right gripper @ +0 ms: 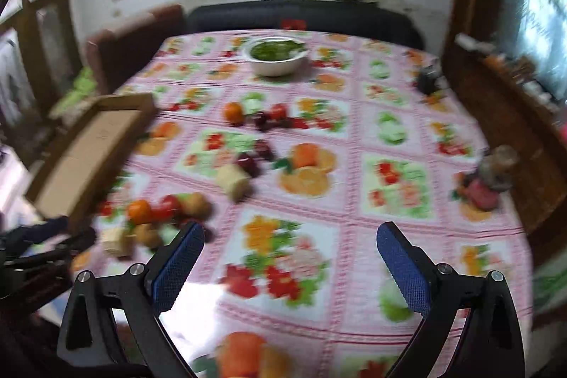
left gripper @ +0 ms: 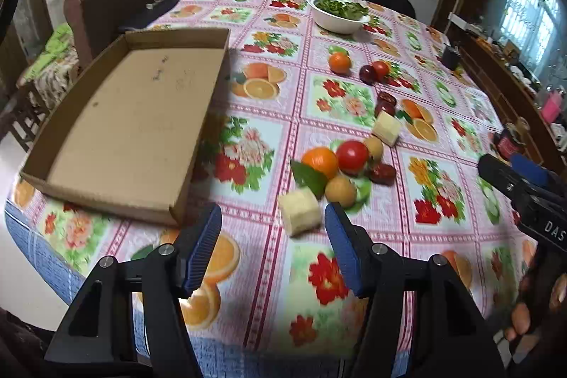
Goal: Organize fruits
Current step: 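Reach the left tool to the pale yellow cube and close on it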
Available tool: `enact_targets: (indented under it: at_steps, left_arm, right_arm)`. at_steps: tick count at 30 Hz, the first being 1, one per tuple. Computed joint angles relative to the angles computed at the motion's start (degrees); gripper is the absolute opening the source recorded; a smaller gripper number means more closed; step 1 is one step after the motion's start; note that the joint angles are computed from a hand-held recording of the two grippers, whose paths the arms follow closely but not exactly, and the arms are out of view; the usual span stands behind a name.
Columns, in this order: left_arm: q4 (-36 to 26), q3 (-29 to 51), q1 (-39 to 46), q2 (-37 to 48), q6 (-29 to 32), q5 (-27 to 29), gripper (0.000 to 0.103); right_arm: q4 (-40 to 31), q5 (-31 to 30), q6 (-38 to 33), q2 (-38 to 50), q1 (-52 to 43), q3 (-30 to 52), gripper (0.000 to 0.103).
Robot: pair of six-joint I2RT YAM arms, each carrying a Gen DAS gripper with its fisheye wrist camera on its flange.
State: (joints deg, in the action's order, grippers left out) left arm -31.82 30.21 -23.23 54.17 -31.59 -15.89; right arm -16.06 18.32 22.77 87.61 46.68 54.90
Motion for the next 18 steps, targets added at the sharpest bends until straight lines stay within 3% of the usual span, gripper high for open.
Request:
enact_targets:
  at_steps: [4,8,18]
  left_arm:
    - [0.6,-1.8,-0.2,-1.4,0.6,3.4,0.060]
    - [2.8,-2.2,-0.8,0.3,1.6,7.8,0.060]
    - [7.4,0.1,1.1,9.4,3.4,5.5,0.060]
  right_arm:
    - [3.8,-3.8,-1.0,0.7,0.6,-1.9,0.098]
    - [6.1,-8.0,-1.0,1.8,0.5,-2.9,0.092]
    - [8.7,-14.7,-1.9,8.1,-2.0,-0.2,0.074]
